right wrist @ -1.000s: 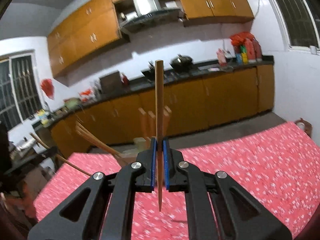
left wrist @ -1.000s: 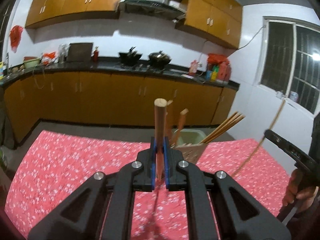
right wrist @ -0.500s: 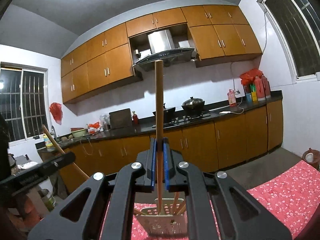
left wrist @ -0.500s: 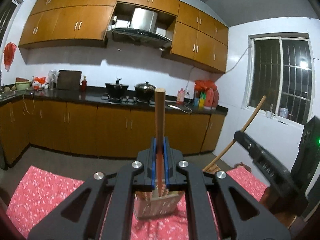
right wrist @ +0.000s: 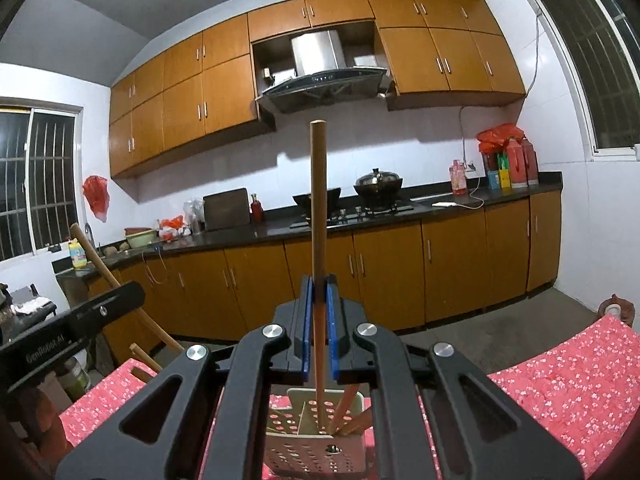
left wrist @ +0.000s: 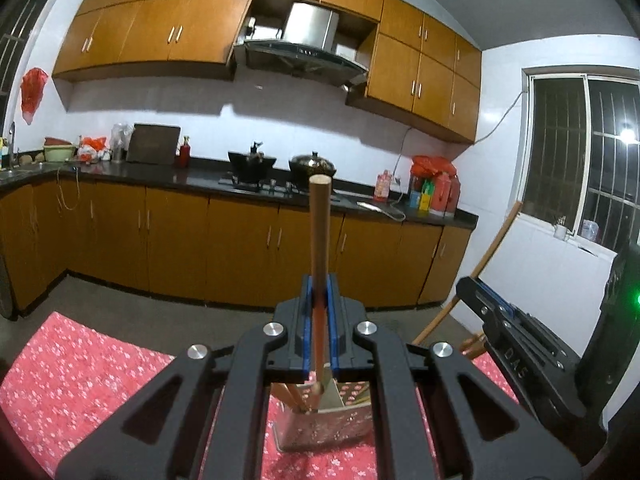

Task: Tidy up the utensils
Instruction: 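Open both tools to release the chopsticks and pull back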

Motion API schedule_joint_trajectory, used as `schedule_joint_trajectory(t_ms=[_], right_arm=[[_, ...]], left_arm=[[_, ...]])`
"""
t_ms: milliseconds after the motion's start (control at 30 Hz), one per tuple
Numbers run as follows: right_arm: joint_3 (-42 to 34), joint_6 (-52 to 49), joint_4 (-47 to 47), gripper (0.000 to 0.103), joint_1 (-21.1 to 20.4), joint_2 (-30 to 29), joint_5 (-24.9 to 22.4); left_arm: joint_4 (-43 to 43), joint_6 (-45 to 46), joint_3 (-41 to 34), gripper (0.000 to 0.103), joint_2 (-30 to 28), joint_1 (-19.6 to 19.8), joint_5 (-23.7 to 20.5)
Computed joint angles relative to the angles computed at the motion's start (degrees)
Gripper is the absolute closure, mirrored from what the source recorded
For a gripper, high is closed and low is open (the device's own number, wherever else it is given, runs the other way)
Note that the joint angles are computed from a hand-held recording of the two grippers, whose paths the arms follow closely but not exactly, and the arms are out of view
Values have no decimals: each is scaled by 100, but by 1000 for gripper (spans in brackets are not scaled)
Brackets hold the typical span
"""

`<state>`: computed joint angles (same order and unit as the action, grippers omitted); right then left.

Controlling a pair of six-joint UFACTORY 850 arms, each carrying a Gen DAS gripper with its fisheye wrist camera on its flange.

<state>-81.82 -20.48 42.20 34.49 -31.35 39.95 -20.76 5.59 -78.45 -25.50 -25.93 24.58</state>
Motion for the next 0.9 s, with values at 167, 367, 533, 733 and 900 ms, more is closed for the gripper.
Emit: schedule_joint_trajectory(t_ms=[167,367,533,733,900], right_arm=[[-158,-28,7,95,-70,-82,-497],[243,411,-350,55,-74,240,-379],[619,562,-469,47,-62,582,-235],[1150,432,-218,17,77,1012,-46],[1666,-530,640,2,491,1333,580]], left_arm=[[124,-122,-94,95,-144,24,-166],[120,-184,84,77,19,42,-36],[141,-393,397,68,326,98,93],[-172,-207,1050,40,870,117,322],[-631,263,1928,5,1509,3,843]])
